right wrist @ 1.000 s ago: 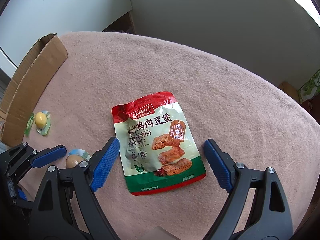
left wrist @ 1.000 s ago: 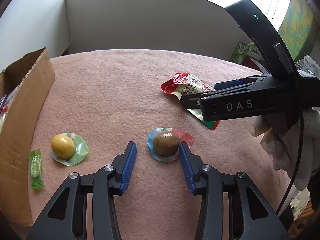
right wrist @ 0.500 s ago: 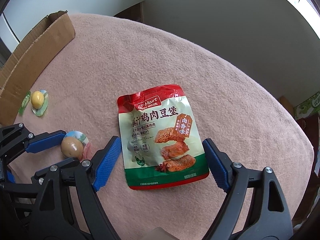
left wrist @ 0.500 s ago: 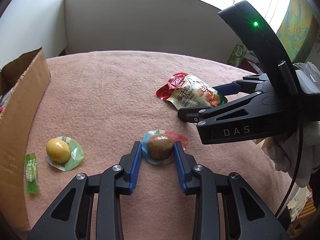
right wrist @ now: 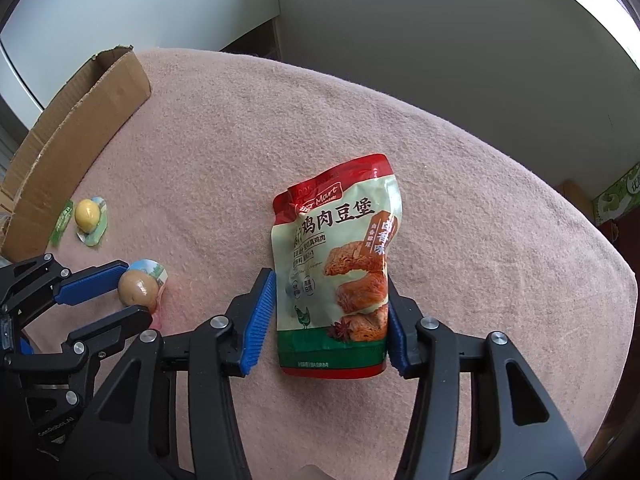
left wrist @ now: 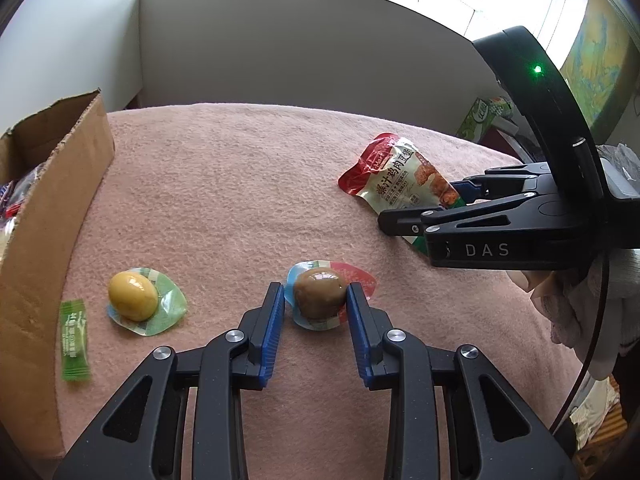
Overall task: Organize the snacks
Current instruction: 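Grasp the brown ball candy with the left tool while the right tool grips the pouch, then carry the brown candy and pouch into the box and release both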
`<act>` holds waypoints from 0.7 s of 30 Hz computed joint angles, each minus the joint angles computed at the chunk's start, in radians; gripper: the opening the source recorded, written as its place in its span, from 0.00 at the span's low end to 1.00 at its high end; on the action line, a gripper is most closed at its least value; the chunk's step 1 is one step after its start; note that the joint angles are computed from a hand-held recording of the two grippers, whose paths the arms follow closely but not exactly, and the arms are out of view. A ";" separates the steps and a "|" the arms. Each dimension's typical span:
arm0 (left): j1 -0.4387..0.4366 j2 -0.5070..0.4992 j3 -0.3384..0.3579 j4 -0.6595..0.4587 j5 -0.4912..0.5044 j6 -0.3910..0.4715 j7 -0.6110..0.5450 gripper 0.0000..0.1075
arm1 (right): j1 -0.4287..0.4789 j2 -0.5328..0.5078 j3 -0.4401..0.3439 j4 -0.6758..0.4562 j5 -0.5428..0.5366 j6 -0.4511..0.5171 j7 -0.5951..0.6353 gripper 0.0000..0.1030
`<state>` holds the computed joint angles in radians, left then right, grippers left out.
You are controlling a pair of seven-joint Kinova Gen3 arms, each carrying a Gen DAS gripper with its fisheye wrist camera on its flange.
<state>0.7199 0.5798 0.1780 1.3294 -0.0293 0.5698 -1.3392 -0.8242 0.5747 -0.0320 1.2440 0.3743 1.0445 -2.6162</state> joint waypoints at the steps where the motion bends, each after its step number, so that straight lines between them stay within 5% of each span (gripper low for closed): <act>1: -0.004 -0.002 0.002 0.003 0.001 -0.004 -0.004 0.28 | -0.003 -0.010 0.002 0.018 0.001 -0.016 -0.014 0.46; 7: -0.009 -0.019 0.003 0.021 0.005 -0.017 -0.008 0.28 | 0.004 -0.068 0.001 0.124 0.012 -0.104 -0.070 0.43; 21: -0.040 -0.096 0.016 0.111 0.016 -0.084 -0.032 0.28 | -0.034 -0.169 -0.024 0.200 0.116 -0.094 -0.221 0.40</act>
<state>0.6799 0.4838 0.1939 1.4408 -0.0137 0.4857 -1.3711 -0.8578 0.4059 -0.0561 1.4441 0.4906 0.9501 -2.8374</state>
